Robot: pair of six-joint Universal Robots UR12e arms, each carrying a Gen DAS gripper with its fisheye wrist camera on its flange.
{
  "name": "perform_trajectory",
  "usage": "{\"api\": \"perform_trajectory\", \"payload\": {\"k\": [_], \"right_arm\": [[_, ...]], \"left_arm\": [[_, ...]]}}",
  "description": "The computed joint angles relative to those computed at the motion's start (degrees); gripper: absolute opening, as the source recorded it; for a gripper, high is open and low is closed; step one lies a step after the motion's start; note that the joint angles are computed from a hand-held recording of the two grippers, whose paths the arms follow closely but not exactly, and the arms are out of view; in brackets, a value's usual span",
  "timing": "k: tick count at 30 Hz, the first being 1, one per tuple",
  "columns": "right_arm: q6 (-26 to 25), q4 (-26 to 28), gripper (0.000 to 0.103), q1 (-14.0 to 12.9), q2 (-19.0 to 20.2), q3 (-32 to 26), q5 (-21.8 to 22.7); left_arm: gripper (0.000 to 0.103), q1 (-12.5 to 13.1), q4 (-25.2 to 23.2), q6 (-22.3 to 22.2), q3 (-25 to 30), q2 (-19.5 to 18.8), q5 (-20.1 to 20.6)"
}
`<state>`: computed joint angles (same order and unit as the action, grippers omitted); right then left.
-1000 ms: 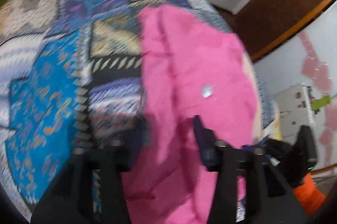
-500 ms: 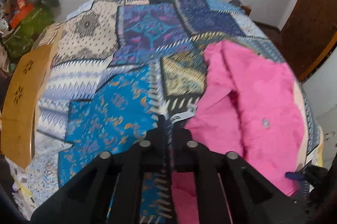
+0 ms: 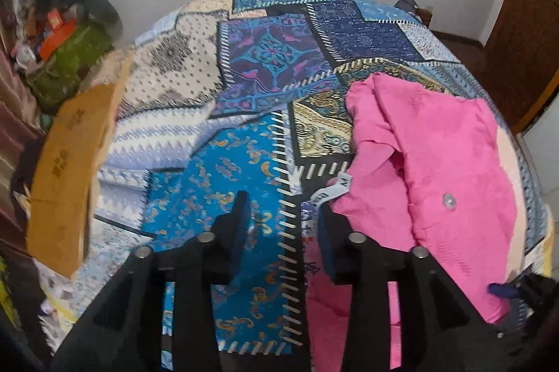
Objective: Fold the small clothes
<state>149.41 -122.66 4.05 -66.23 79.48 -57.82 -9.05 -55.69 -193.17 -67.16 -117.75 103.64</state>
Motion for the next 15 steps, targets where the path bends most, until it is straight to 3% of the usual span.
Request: {"api": "perform_trajectory", "payload": {"k": [1,3,6,9,12,15], "right_arm": [[0.04,-0.09,0.049,0.01,-0.03,0.07,-0.02],[0.13,-0.10,0.049,0.01,0.00,0.04,0.01],[0.26,-0.21,0.049,-0.05,-0.04,0.11,0.08],[0.49,-0.28,0.049,-0.10,-0.05,0.18,0.16],[0.43,-0.06,0.049,-0.11,0.01,0.00,0.06],[0.70,0.09,0.049,-0.06,-0.10,0.02,-0.18]], "left_arm": [[0.050,0.03,-0.10,-0.31,0.02,-0.02,0.46],[0.051,0.75,-0.58,-2.23,-0.15,0.27,-1.75],[0.051,2.08,0.51,-5.11,-1.57,1.44,-8.70],[0.051,2.43,1.00,-3.39,-2.80,2.66,-16.18],[0.057,0.81,-0.40,-0.39,-2.64,3.21,-15.19],[0.060,-0.43,-0.56,-0.81,-3.89,4.29,-15.04]]}}
